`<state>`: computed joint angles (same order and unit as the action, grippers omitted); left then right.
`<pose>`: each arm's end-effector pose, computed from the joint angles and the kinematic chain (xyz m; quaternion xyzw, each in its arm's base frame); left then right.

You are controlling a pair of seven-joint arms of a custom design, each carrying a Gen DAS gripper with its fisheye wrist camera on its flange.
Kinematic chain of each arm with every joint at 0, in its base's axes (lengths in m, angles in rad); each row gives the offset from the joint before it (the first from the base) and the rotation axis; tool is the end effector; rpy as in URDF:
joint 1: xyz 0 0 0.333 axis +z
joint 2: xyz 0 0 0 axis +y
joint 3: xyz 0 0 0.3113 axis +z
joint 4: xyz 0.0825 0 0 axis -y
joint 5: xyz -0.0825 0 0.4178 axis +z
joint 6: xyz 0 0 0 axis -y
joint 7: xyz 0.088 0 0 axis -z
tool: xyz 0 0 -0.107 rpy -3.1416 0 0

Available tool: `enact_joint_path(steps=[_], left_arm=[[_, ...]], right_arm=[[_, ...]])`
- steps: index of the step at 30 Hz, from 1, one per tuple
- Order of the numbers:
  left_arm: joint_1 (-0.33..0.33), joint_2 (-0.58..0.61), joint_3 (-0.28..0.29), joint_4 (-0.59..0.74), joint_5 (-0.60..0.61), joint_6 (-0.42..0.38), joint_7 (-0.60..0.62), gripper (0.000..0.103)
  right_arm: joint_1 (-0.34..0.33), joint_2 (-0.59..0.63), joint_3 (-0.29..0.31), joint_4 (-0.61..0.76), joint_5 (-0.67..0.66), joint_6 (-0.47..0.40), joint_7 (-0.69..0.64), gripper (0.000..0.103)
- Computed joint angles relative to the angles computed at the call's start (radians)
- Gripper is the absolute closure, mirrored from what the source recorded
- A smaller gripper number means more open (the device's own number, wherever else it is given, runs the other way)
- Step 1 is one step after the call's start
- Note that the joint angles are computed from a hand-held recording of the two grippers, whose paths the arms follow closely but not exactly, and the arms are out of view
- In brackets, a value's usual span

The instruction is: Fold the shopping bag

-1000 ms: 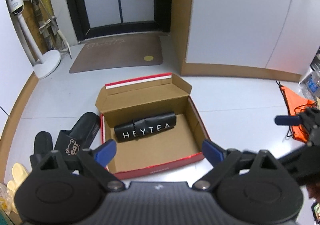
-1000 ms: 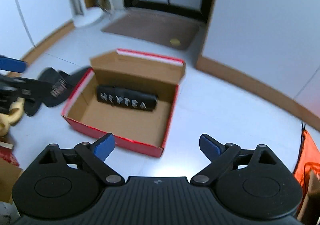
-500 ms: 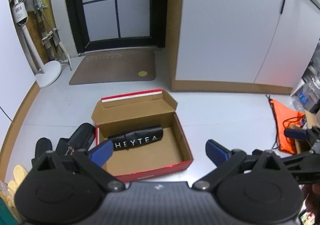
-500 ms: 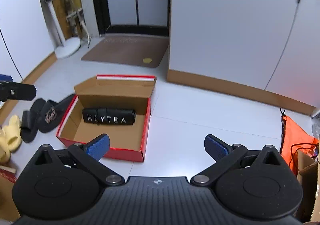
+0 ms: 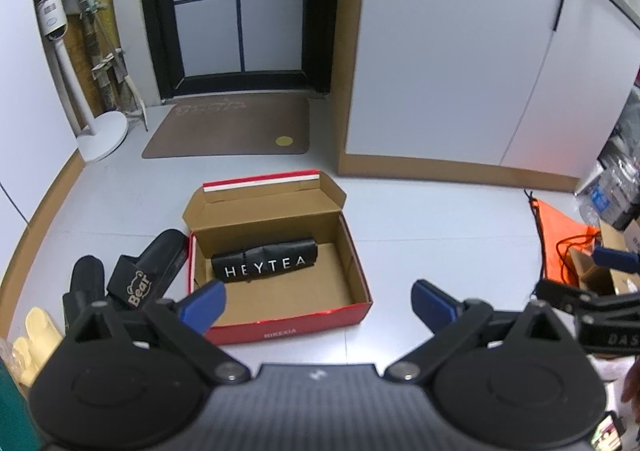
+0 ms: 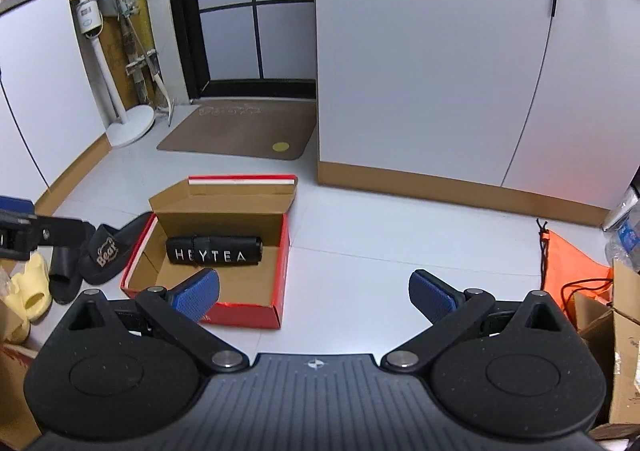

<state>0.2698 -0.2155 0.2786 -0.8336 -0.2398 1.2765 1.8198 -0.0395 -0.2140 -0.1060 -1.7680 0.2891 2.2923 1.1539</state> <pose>0.2747 0.1767 1.0124 -0.7169 0.6072 -0.2369 0.2476 0.5622 -0.0835 0.7246 -0.7020 0.5995 -0.2410 0.2997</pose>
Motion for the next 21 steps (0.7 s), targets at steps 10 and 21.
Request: enact_joint_path(steps=[10,21], left_arm=[[-0.009,-0.053,-0.002,-0.074,0.023,0.033,-0.02,0.003],[-0.085,-0.151,-0.022,-0.192,0.11,0.005,0.05,0.003]], right_arm=[[-0.002,-0.077,0.001,-0.052,-0.017,0.01,0.0,0.0],[0.006,-0.149,0.014,-0.099,-0.061,-0.012,-0.022,0.0]])
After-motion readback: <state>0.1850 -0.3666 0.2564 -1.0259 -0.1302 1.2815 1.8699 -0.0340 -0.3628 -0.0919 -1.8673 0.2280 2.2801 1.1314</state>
